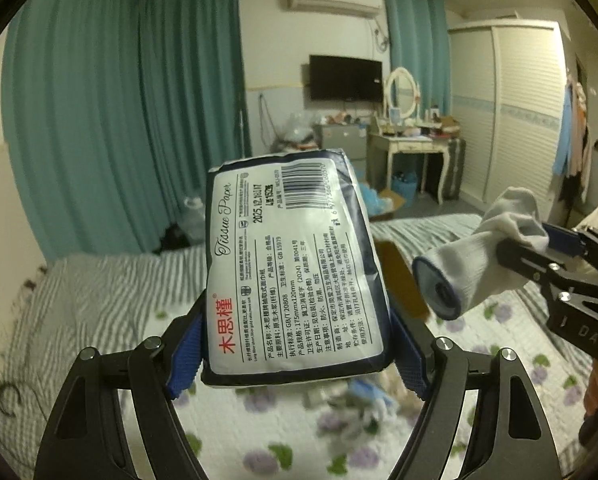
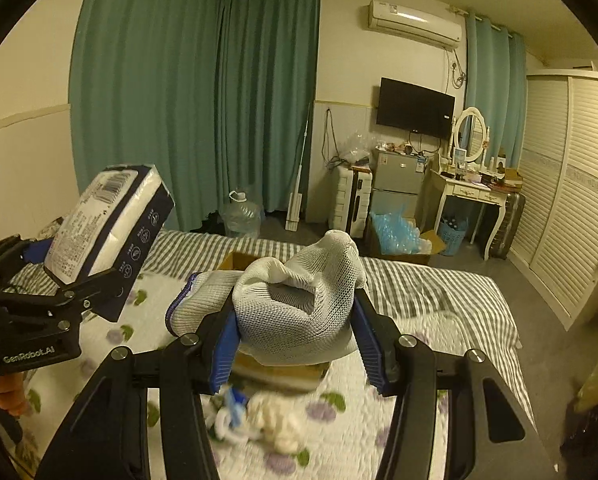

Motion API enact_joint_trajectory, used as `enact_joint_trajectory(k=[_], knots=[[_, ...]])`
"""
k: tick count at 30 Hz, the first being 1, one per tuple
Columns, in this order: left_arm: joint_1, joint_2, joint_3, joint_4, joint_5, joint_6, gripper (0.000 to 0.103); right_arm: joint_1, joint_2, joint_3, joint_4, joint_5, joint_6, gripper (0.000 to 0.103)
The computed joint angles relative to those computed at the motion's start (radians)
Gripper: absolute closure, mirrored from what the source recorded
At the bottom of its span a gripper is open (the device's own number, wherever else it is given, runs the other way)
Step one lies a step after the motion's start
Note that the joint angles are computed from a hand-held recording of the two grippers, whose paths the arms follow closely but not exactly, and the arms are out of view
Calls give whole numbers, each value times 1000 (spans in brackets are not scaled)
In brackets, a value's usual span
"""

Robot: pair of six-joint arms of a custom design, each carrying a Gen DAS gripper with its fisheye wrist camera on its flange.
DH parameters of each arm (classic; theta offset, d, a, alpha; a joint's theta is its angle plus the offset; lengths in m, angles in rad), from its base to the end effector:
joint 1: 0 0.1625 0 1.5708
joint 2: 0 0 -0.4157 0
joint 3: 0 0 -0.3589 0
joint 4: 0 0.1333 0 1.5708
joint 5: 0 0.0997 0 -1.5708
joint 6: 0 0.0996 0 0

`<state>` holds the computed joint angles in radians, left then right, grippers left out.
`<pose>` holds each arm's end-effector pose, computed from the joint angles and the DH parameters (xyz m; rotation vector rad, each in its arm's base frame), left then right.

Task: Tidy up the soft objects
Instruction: 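Carry the sock and tissue pack into the cardboard box while both grippers open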

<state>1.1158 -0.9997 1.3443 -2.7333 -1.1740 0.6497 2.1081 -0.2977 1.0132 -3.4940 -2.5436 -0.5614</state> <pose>-0.1523 -0.7022 0.4009 1.1221 2.2342 -1.0256 0.4308 -0.6235 0.1223 0.3902 -1.9289 1.2634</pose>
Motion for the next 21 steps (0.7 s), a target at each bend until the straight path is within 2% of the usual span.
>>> enact_joint_trajectory(k=[2,5,9,12,15,17,21], knots=[[4,55,-66,11,-2,2,24,-27,20,-68,48,21,7,51],[11,145,-169,35,24,4,24,-77,49,-169,156,71,66,51],[37,274,-330,112,30,2,24,-126,122,-327,256,94,68,51],[48,323,-373,131,36,5,24,-167,169,-431,365,132,109,51],[65,385,-445,165,40,-1,24,-200,247,-592,489,141,119,51],[69,418,-478,174,51,1,24,-217,277,-649,537,148,135,51],[77,447,-503,199,45,1,24,-245,257,-612,550,179,182,51]])
